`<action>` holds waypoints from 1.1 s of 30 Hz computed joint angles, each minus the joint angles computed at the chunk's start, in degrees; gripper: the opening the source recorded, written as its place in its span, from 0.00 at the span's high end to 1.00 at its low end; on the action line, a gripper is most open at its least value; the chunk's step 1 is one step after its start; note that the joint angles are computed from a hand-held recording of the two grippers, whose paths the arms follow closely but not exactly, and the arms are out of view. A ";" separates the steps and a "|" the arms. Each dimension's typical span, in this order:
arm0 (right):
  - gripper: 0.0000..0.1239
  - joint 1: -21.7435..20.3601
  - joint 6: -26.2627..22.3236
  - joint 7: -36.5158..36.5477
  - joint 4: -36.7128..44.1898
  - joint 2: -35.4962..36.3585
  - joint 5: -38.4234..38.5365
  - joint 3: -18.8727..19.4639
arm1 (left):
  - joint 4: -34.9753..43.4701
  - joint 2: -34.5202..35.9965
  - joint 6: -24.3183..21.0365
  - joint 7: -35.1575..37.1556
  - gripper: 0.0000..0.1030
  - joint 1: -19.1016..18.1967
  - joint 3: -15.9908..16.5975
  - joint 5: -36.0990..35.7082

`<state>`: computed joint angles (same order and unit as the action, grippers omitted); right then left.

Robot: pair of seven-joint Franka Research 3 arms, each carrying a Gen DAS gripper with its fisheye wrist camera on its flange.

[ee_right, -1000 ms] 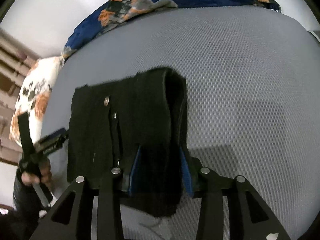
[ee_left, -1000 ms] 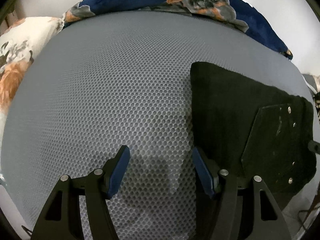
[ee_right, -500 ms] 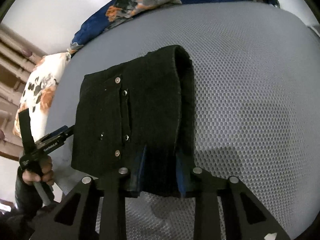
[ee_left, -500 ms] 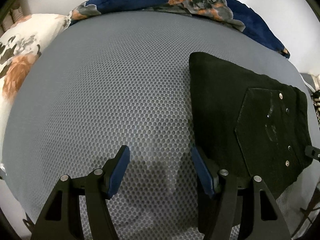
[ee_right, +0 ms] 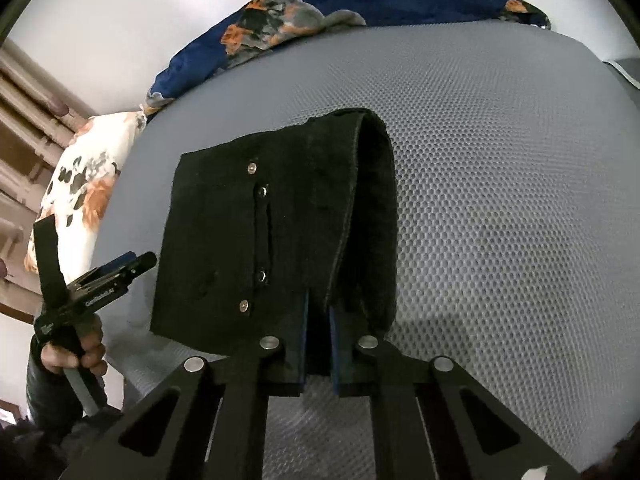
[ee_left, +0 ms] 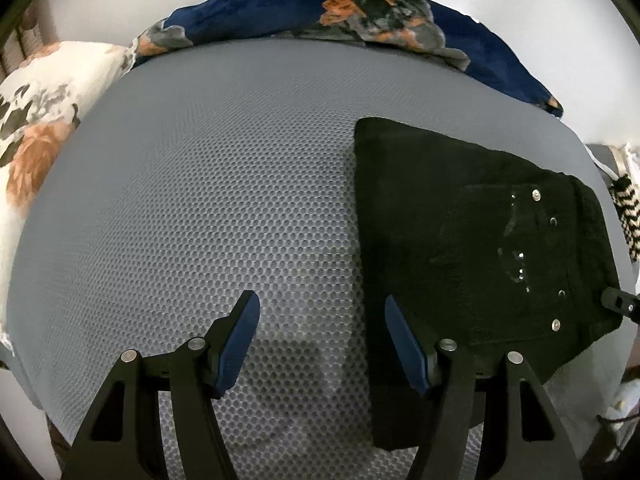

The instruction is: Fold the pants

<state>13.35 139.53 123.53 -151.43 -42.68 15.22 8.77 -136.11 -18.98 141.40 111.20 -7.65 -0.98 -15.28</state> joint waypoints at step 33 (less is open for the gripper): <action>0.71 -8.65 5.40 4.75 8.76 15.78 -15.49 1.69 | -0.66 1.98 -2.15 1.96 0.34 -0.21 -1.17 -0.52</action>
